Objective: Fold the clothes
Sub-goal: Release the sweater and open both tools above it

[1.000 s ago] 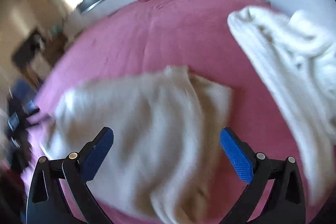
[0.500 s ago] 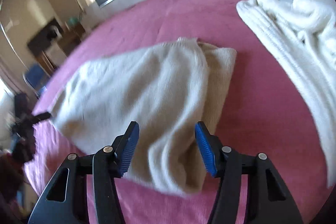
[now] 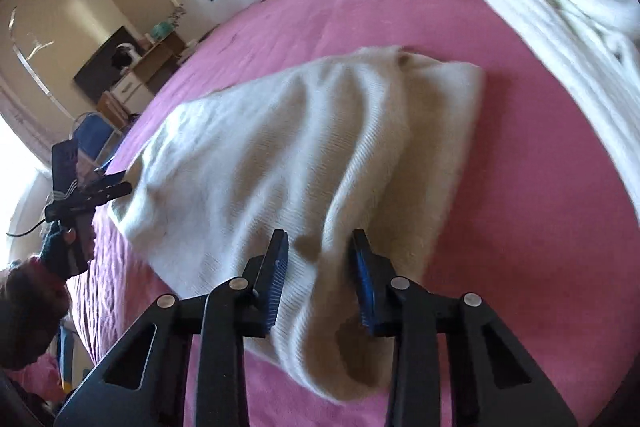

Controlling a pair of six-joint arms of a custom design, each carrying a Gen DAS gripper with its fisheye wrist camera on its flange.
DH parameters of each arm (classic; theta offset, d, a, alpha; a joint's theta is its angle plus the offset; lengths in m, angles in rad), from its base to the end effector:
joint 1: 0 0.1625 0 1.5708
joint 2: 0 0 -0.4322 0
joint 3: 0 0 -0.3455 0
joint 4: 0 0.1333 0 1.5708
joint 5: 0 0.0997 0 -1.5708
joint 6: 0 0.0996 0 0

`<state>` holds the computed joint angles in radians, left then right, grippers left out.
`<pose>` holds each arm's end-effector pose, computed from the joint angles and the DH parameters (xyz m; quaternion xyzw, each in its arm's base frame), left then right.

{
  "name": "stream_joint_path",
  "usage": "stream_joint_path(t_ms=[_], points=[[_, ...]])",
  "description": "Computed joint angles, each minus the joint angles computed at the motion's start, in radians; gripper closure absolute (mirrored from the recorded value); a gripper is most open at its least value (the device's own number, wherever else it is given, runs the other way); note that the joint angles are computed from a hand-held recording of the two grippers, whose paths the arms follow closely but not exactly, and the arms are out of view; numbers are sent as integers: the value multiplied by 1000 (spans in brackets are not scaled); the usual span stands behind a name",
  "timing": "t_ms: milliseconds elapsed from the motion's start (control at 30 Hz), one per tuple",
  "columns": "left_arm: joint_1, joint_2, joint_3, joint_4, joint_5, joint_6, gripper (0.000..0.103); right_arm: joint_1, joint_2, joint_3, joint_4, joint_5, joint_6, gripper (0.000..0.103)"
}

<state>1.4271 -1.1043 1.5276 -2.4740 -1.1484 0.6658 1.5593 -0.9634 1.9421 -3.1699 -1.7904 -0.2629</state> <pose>0.0807 -0.6581 0.3720 0.3282 0.8926 -0.1719 0.2567 0.1050 -0.5784 0.2096 0.0855 -0.9433 0.2863 0.1449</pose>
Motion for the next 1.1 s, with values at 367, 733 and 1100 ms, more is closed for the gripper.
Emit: stream_joint_path(t_ms=[367, 733, 1100], points=[[23, -34, -13, 16, 41, -12, 1, 55, 8, -48, 119, -101, -36, 89], [31, -42, -13, 31, 36, -24, 1, 87, -90, 88, 5, -84, -37, 96], [65, -21, -132, 138, -56, -46, 0, 52, -57, 85, 10, -102, 5, 28]])
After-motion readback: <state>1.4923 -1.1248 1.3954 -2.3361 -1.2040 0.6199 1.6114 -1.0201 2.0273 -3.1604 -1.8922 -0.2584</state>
